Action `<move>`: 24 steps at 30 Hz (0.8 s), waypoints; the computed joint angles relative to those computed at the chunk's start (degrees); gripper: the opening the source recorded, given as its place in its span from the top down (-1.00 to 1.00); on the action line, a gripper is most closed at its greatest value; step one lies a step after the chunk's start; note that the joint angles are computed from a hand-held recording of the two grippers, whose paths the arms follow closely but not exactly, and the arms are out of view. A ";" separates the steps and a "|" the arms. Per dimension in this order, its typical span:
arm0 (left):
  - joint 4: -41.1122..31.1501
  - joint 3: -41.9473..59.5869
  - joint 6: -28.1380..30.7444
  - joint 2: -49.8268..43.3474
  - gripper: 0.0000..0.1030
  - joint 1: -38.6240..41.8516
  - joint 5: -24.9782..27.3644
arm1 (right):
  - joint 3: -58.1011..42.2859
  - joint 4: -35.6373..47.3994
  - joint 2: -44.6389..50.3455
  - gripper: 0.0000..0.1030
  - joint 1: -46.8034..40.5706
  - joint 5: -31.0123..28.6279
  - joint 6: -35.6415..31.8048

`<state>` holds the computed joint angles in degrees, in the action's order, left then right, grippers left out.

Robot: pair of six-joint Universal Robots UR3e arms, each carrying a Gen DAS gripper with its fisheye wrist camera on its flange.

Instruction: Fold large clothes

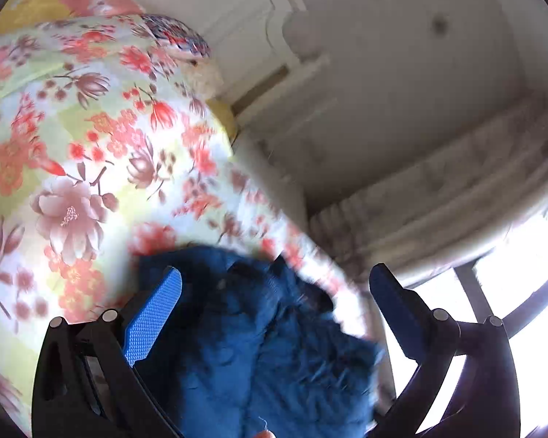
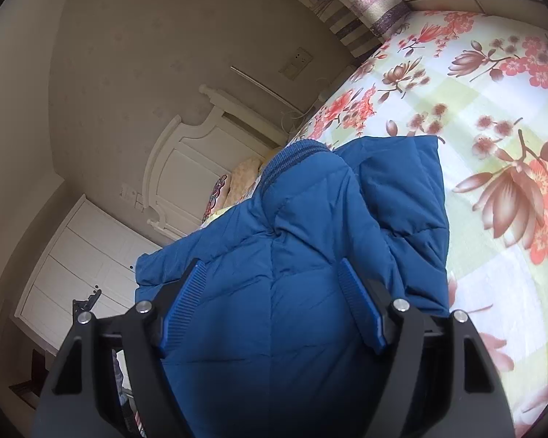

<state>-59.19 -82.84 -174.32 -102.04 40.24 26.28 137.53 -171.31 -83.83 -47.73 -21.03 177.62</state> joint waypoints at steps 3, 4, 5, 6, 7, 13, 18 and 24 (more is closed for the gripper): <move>-3.37 1.85 9.76 0.85 -0.91 -4.80 9.32 | -2.57 11.24 -7.00 -0.45 1.74 -5.23 -4.08; -2.45 1.79 12.16 0.92 -0.91 -6.59 12.46 | -4.64 16.02 -10.27 -0.45 3.15 -8.89 -6.62; -0.40 1.97 13.45 0.36 -0.91 -8.63 15.26 | -5.98 17.71 -11.68 -0.46 4.14 -11.35 -8.20; 1.67 2.09 15.01 -0.14 -0.91 -10.77 18.19 | -7.84 18.66 -13.58 -0.46 5.87 -15.25 -10.05; 2.50 2.87 16.42 -1.06 -0.91 -12.29 20.29 | -9.52 18.12 -14.86 -0.47 7.65 -19.44 -11.37; -14.01 24.39 21.74 -17.57 -0.91 -15.48 21.04 | -20.68 21.15 -8.52 -0.63 10.67 -26.70 -16.15; -26.72 39.05 25.94 -26.59 -0.91 -18.18 24.22 | -31.92 28.10 2.39 -0.64 12.90 -30.56 -18.64; -30.84 42.90 28.51 -27.94 -0.91 -18.47 23.83 | -35.66 30.59 4.06 -0.63 15.12 -30.16 -24.68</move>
<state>-90.03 -39.94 -145.81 -129.98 21.76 50.11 101.87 -140.72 -79.77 -32.61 -51.18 152.93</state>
